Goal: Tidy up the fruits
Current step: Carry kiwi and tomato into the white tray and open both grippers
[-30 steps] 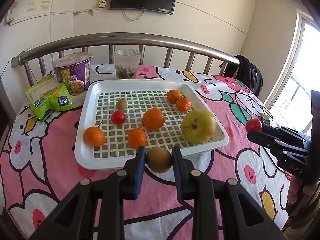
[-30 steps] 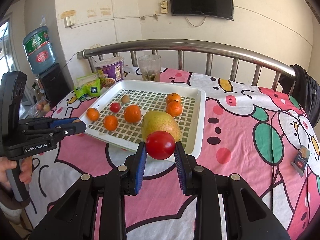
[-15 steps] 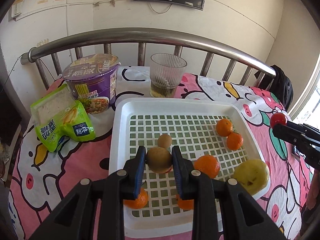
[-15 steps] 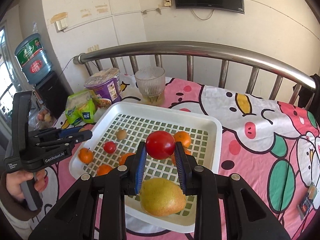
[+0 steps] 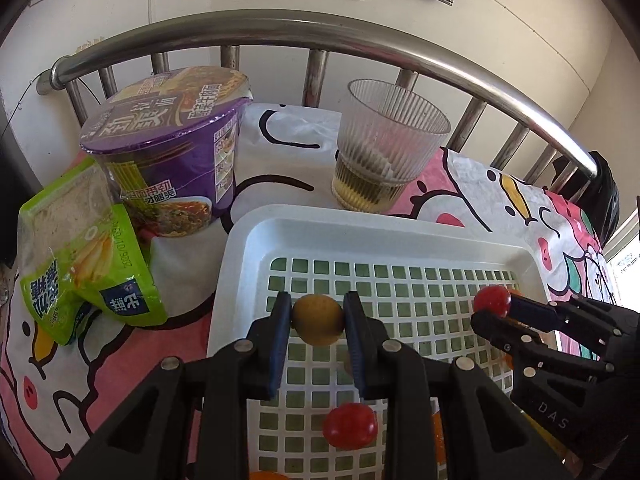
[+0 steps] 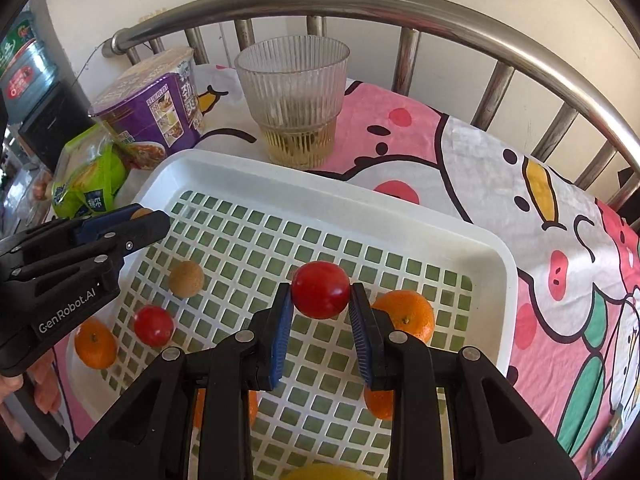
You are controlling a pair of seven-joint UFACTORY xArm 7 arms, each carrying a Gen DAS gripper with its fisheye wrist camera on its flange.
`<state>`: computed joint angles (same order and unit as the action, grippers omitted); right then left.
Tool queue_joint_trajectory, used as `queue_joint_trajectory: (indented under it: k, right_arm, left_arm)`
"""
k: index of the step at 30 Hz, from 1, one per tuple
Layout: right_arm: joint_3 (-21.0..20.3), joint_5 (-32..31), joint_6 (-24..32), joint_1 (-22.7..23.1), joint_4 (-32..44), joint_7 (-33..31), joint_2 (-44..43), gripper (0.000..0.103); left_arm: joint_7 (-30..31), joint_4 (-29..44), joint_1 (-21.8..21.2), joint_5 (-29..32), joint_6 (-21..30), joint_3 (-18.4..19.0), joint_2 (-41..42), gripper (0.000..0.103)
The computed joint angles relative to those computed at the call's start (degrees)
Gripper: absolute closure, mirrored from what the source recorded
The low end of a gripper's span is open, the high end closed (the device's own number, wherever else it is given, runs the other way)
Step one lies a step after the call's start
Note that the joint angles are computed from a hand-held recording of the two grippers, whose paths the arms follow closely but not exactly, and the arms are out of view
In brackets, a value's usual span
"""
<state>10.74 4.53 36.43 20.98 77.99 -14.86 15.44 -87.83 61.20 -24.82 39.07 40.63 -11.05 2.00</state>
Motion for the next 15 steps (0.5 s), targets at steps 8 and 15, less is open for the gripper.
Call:
queue_joint_trajectory:
  k: [8, 15]
  right_arm:
    - [-1.6, -4.6, 10.4, 2.6, 10.0, 4.7, 6.3, 0.076]
    - [-2.9, -10.2, 13.8, 4.9, 13.1, 8.7, 8.5, 0.069]
  left_arm:
    - [1.7, 1.0, 0.0, -1.7, -2.0, 1.5, 3.1, 0.074]
    - [-0.7, 0.0, -0.3, -1.2, -2.3, 2.2, 3.1, 0.055]
